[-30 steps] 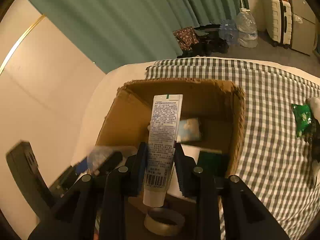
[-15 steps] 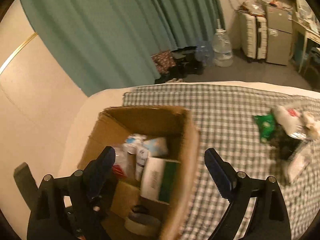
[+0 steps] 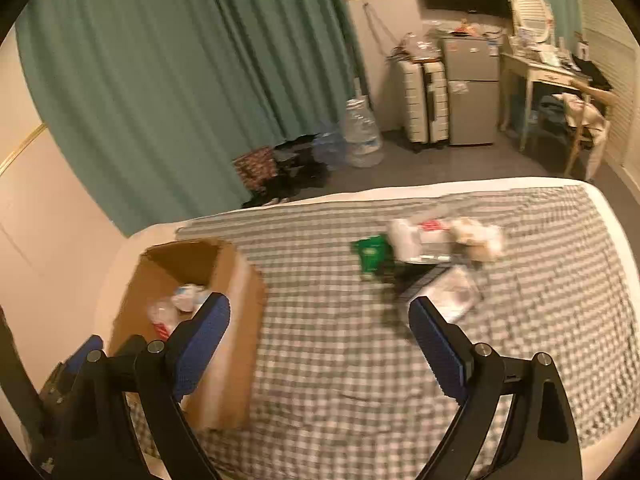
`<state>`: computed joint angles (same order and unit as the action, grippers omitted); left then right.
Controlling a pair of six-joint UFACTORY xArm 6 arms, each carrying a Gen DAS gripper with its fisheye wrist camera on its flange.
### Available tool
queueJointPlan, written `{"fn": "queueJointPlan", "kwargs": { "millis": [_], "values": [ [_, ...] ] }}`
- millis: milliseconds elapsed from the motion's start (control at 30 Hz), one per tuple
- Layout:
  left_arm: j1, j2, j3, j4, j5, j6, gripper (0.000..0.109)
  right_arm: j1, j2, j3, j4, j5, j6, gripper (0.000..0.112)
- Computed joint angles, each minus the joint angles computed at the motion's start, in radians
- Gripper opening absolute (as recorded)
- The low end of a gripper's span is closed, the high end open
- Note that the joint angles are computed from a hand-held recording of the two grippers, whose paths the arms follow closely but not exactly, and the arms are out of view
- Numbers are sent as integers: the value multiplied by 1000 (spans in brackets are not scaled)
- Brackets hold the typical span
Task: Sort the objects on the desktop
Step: 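Move both grippers back over the bed toward the remaining items, then grasp the blue-and-white wipes pack with the left gripper while the right grasps the lace cloth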
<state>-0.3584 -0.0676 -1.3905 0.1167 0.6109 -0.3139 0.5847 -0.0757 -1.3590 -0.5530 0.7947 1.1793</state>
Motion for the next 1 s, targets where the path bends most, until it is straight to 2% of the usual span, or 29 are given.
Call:
{"fn": "queueJointPlan", "kwargs": {
  "millis": [200, 333, 500, 633, 767, 833, 1000],
  "values": [
    [-126, 38, -5, 35, 24, -29, 103, -74, -186, 209, 13, 21, 5, 92],
    [-191, 99, -30, 54, 21, -38, 103, -152, -294, 345, 44, -9, 9, 92],
    [-245, 224, -99, -86, -13, 123, 103, -262, -340, 452, 105, -72, -46, 92],
    [-272, 345, -200, -73, 0, 125, 103, -339, -327, 491, 144, -118, -117, 92],
    [-281, 461, -298, -25, -6, 63, 103, -409, -273, 513, 177, -218, -165, 92],
    [-285, 508, -333, 14, -20, 18, 103, -436, -226, 513, 188, -285, -195, 92],
    [-294, 649, -468, 8, -19, 31, 103, -468, -102, 472, 188, -383, -267, 92]
  ]
}}
